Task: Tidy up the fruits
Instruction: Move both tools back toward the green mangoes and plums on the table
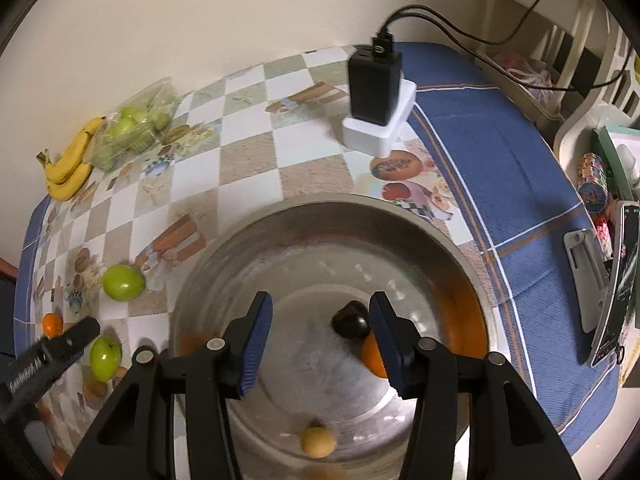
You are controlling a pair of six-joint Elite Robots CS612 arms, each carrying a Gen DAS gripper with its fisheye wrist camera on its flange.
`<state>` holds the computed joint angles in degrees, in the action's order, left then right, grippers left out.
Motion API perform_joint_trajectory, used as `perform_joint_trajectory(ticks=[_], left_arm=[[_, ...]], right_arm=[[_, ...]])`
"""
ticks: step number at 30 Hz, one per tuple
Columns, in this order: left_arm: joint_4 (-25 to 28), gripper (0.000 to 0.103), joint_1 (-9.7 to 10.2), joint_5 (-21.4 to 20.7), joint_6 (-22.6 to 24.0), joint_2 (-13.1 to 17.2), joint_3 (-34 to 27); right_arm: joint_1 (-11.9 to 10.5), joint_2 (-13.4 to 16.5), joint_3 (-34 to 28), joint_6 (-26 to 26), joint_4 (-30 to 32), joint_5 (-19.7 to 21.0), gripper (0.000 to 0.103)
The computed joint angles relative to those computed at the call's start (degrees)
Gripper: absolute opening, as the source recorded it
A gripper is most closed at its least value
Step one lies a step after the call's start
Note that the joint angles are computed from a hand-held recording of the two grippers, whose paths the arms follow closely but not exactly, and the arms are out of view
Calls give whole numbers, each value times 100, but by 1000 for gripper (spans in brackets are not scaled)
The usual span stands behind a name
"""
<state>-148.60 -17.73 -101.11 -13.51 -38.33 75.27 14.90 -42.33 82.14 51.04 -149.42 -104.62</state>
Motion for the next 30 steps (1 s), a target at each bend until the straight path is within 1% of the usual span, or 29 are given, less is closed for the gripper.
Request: perform_joint_trajectory(ticks=[3,5,6,7,8,9,14,16,20,21,22,23,27,30], left_arm=[[-45,73,54,98,-139,24,-51],[-78,81,73,185,-187,31,-54],[-94,89,82,238,-210,40,-60],[-105,99,91,279,-245,48,-64],[-102,103,105,295,-273,51,-65],[-90,103,120,300,-292,59,-74],[-57,103,162,363,-337,87,-105],[-65,103,176,371,-348,95,-114],[-29,103,221,334,-390,116,-145],[7,103,240,320,-410,126,-164],[15,103,251,320,-427,127,-167],[15,103,264,333,-452,127,-168],[-40,103,315,425,-462,121,-161],[-112,103,354,445,-423,109,-147]], right_arm=[[32,26,-72,-115,15,-1,52],[57,54,-130,-194,41,-7,53],[68,71,-156,-227,50,-10,62],[76,86,-173,-245,52,-17,74],[85,104,-194,-266,62,-23,78],[91,123,-216,-290,72,-17,81],[111,190,-294,-328,151,33,83],[119,215,-328,-360,181,28,92],[133,250,-362,-400,148,27,93],[135,257,-362,-409,111,41,95],[138,267,-370,-412,81,71,101],[140,278,-388,-415,78,81,103],[199,336,-508,-558,53,-8,103],[211,383,-560,-764,-248,268,103]])
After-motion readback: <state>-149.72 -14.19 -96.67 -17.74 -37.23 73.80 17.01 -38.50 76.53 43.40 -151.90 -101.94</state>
